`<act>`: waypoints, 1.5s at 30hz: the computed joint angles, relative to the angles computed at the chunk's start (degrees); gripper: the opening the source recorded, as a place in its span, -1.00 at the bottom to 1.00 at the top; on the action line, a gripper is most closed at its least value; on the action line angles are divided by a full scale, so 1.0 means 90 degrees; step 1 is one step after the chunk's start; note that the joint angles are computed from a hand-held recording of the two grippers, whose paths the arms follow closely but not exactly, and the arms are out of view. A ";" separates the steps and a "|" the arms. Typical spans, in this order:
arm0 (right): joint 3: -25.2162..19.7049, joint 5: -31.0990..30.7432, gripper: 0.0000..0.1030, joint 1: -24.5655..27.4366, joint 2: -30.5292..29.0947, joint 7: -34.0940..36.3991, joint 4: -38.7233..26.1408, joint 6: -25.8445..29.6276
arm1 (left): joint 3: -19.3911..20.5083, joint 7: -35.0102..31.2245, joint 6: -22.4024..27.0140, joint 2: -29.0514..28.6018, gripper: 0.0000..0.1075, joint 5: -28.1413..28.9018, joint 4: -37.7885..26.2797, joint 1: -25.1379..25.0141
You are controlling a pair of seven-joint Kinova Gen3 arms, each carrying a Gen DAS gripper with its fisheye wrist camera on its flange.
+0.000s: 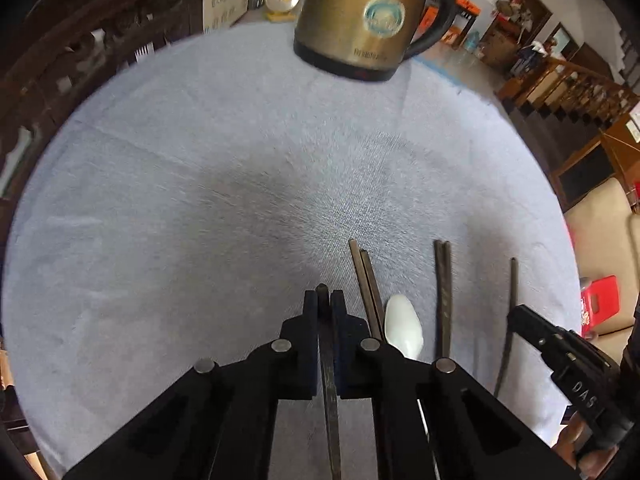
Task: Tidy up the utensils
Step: 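Grasp a dark chopstick with the right tool while the left tool grasps another, then lift both chopsticks and lower them into the dark utensil holder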
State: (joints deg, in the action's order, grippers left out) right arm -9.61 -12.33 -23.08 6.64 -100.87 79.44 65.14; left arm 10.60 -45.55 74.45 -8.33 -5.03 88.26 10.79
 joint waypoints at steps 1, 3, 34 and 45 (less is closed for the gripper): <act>0.0006 -0.0017 -0.87 0.0019 -0.0163 0.0007 0.0100 -0.0068 | -0.0083 -0.0076 0.0012 -0.0172 -0.89 0.0010 0.0047 0.0026; 0.0024 -0.0172 -0.87 0.0096 -0.0572 0.0075 0.0370 -0.0254 | 0.0089 -0.0059 0.0069 -0.0544 -0.90 -0.0128 0.0000 -0.0017; -0.1405 0.0858 -0.87 0.1482 -0.5319 -0.1928 0.1579 -0.2017 | 0.2037 -0.1016 0.0351 -0.3782 -0.90 -0.0017 -0.1878 -0.2391; -0.0939 0.0191 -0.87 0.0879 -0.5381 -0.1433 0.1149 -0.1148 | 0.1319 -0.1440 0.0343 -0.4053 -0.90 0.1257 -0.1665 -0.2242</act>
